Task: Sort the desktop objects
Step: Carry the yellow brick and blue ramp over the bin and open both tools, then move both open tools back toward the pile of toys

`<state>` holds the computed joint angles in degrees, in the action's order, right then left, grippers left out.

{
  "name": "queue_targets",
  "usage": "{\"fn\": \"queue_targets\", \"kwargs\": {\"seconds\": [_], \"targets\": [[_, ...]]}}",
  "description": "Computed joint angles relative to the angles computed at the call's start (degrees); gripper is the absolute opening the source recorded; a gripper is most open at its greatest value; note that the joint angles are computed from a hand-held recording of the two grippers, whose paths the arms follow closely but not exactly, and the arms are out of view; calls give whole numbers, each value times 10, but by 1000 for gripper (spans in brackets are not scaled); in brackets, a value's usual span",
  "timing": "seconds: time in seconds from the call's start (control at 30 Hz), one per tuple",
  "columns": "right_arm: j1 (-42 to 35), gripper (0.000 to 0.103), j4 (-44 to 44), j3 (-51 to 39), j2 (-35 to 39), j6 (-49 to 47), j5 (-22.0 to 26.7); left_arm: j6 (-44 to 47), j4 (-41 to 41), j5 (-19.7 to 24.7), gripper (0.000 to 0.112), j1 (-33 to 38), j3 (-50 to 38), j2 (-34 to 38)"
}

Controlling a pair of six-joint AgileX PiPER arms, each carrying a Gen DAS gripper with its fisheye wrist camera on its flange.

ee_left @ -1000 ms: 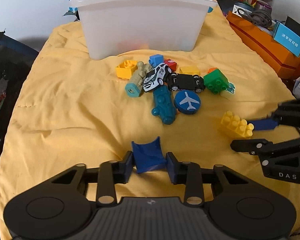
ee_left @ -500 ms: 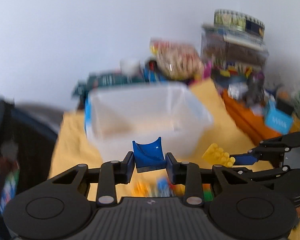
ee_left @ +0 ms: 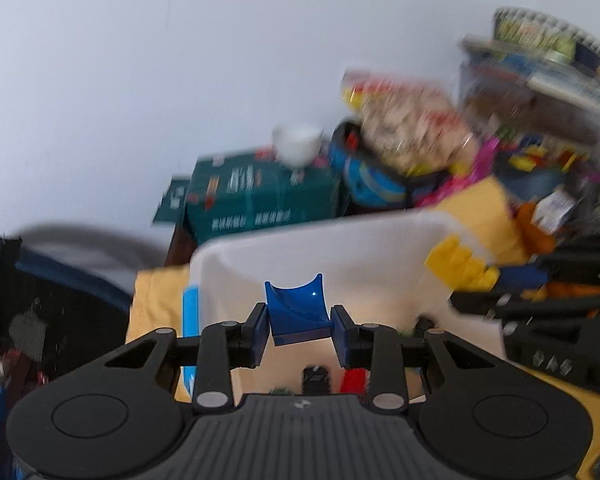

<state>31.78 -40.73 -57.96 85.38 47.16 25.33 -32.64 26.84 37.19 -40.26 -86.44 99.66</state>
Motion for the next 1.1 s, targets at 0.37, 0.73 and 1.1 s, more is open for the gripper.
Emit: {"fn": "queue_targets", "kwargs": {"seconds": [0.37,0.73,1.1], "targets": [[-14,35,38,-16,60,4,-4,-34,23,27,40,2,0,53],[24,49,-59,38,-27,120,2,-169,149,56,56,-59,72,-39],[155,55,-150,219,-211,253,59,-365,220,44,67,-173,334,-261]]}}
